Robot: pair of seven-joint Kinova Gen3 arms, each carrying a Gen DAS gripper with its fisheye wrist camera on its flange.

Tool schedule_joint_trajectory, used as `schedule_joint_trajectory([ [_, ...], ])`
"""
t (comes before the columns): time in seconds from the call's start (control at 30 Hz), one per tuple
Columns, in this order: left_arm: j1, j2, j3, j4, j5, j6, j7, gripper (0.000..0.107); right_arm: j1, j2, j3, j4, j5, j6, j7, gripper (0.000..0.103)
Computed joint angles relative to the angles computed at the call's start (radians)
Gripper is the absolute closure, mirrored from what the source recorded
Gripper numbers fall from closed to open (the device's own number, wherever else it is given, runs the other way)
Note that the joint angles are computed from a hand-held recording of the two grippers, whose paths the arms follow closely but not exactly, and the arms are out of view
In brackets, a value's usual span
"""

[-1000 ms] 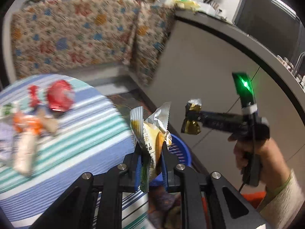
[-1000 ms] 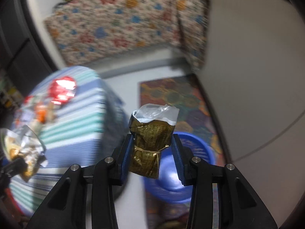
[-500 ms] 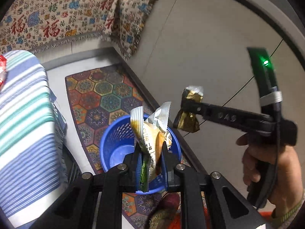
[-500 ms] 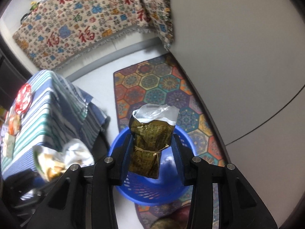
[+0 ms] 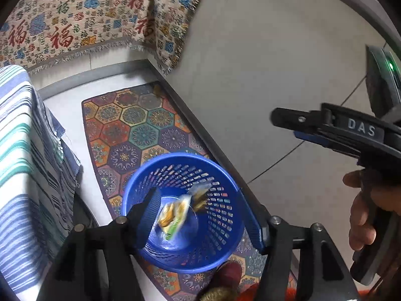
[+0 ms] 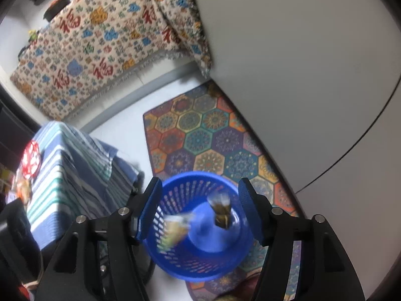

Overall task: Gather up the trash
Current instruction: 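Carry both wrappers over the blue wastebasket and open both tools to drop them, then move both tools back over the table toward the remaining packages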

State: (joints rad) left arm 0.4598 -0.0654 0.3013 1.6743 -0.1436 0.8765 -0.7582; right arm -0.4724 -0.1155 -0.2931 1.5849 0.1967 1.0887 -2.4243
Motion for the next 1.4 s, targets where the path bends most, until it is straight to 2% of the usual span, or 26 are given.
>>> schedule_joint_trajectory([
  [0.13,-0.015,-0.084,0.038,-0.003,-0.086,0.041,0.114,0.043,-0.013,-0.012,-0.056,-0.028,0.128,0.033,-0.087,0.023],
  [0.2,-0.031,-0.138,0.056,-0.011,-0.098,0.069,0.128,0.04,-0.027,-0.013,-0.094,-0.045,0.205,0.052,-0.136,0.017],
  [0.27,-0.033,-0.186,0.069,-0.041,-0.119,0.142,0.134,0.037,-0.04,-0.011,-0.138,-0.063,0.281,0.068,-0.183,0.01],
  [0.3,-0.006,-0.213,0.063,-0.052,-0.144,0.182,0.148,0.037,-0.041,-0.008,-0.169,-0.074,0.321,0.078,-0.202,0.009],
  [0.37,-0.008,-0.248,0.079,-0.085,-0.15,0.261,0.14,0.037,-0.099,0.004,-0.179,-0.093,0.396,0.101,-0.24,0.009],
  [0.5,-0.157,-0.369,0.169,-0.105,-0.093,0.423,0.069,0.036,-0.202,0.052,-0.246,-0.144,0.539,0.155,-0.295,0.009],
  [0.57,-0.221,-0.445,0.172,-0.094,-0.054,0.505,0.028,0.036,-0.264,0.085,-0.267,-0.174,0.578,0.163,-0.306,0.009],
  [0.63,-0.248,-0.508,0.158,-0.07,-0.047,0.58,0.013,0.036,-0.32,0.116,-0.276,-0.202,0.592,0.161,-0.31,0.009],
  [0.73,-0.226,-0.584,0.113,-0.031,-0.08,0.689,0.011,0.036,-0.419,0.2,-0.297,-0.285,0.58,0.148,-0.279,0.009],
  [0.83,-0.247,-0.669,0.051,0.001,-0.098,0.774,-0.048,0.036,-0.505,0.287,-0.307,-0.355,0.559,0.129,-0.242,0.009],
  [0.93,-0.267,-0.734,-0.025,0.029,-0.146,0.824,-0.118,0.036,-0.595,0.374,-0.3,-0.423,0.564,0.151,-0.201,0.009],
  [1.0,-0.274,-0.764,-0.09,0.047,-0.177,0.833,-0.163,0.036,-0.66,0.441,-0.291,-0.48,0.572,0.186,-0.144,0.01],
  [1.13,-0.292,-0.799,-0.174,0.077,-0.212,0.829,-0.249,0.036,-0.73,0.504,-0.256,-0.541,0.561,0.213,-0.083,0.01],
  [1.27,-0.318,-0.805,-0.236,0.115,-0.217,0.795,-0.313,0.036,-0.757,0.538,-0.215,-0.586,0.522,0.212,-0.038,0.01],
  [1.4,-0.334,-0.82,-0.332,0.135,-0.196,0.746,-0.362,0.033,-0.786,0.567,-0.171,-0.628,0.486,0.213,-0.011,0.011],
])
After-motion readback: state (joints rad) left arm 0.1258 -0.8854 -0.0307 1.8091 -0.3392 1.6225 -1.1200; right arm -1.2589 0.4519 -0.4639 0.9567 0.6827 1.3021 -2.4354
